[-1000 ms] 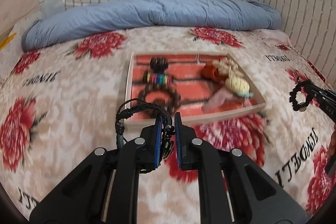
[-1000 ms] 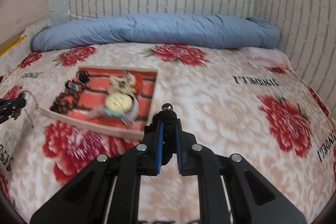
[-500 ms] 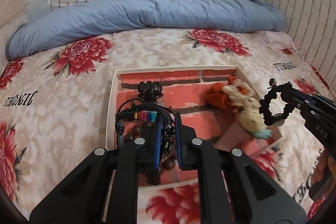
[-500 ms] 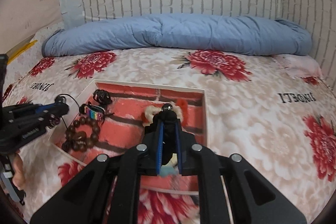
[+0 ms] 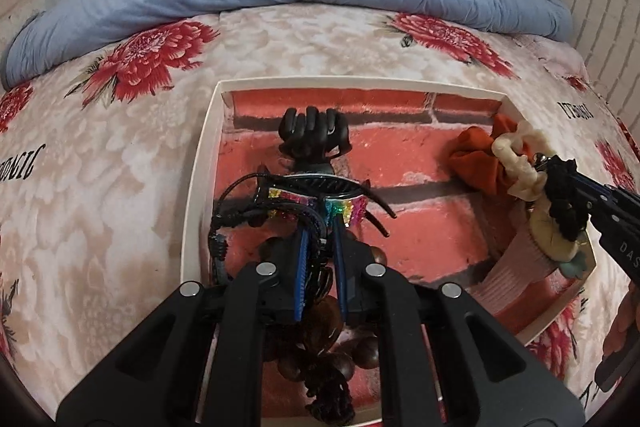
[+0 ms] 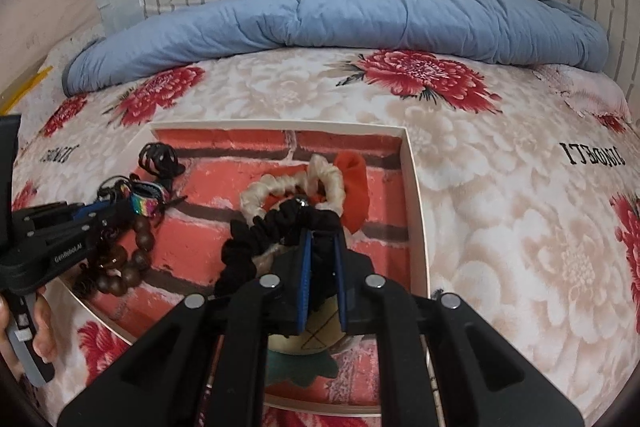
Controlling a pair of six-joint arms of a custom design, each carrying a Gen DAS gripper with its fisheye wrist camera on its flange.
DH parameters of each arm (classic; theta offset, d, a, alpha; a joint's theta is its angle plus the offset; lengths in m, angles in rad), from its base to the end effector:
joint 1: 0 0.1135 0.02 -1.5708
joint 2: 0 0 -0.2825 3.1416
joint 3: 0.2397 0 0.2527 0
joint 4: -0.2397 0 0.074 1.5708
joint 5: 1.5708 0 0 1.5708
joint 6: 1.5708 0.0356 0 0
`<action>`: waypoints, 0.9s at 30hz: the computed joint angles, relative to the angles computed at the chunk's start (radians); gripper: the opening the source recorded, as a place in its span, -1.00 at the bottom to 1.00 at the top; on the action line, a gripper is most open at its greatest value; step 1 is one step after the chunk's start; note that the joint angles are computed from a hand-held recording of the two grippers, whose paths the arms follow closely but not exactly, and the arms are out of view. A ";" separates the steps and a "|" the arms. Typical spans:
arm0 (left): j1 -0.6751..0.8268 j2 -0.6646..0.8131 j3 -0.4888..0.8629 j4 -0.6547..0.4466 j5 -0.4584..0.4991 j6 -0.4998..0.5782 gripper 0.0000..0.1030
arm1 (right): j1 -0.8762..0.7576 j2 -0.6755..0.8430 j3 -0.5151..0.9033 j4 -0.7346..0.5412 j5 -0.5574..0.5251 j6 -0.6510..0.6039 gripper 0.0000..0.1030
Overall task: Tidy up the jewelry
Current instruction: 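Carry the leather bracelet and hair tie into the tray and open both tools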
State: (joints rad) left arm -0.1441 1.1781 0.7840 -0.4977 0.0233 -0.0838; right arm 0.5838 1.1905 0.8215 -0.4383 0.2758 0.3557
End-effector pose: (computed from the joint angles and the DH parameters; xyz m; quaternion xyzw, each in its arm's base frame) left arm 0.2279 -0.0339 0.2504 0.0323 0.9423 -0.0488 0.3296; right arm 0.2061 0.1245 0.2650 -0.0537 0.9191 0.0533 0.3868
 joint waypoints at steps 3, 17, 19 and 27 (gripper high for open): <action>-0.004 -0.004 0.000 -0.003 -0.009 0.000 -0.79 | 0.001 -0.004 0.011 -0.011 -0.014 -0.009 -0.72; -0.037 -0.188 0.035 -0.129 -0.029 -0.032 0.27 | 0.026 -0.141 0.045 -0.152 0.047 0.023 0.08; -0.035 -0.245 0.042 -0.168 -0.026 -0.036 0.38 | 0.030 -0.175 0.049 -0.181 0.063 0.029 0.19; -0.069 -0.512 0.054 -0.336 -0.110 -0.073 0.83 | 0.210 -0.330 0.027 -0.329 0.248 0.136 0.62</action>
State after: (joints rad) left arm -0.2127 0.6665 0.8376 -0.8334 -0.0864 -0.1566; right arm 0.7935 0.8606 0.8481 -0.7678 0.5236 0.4914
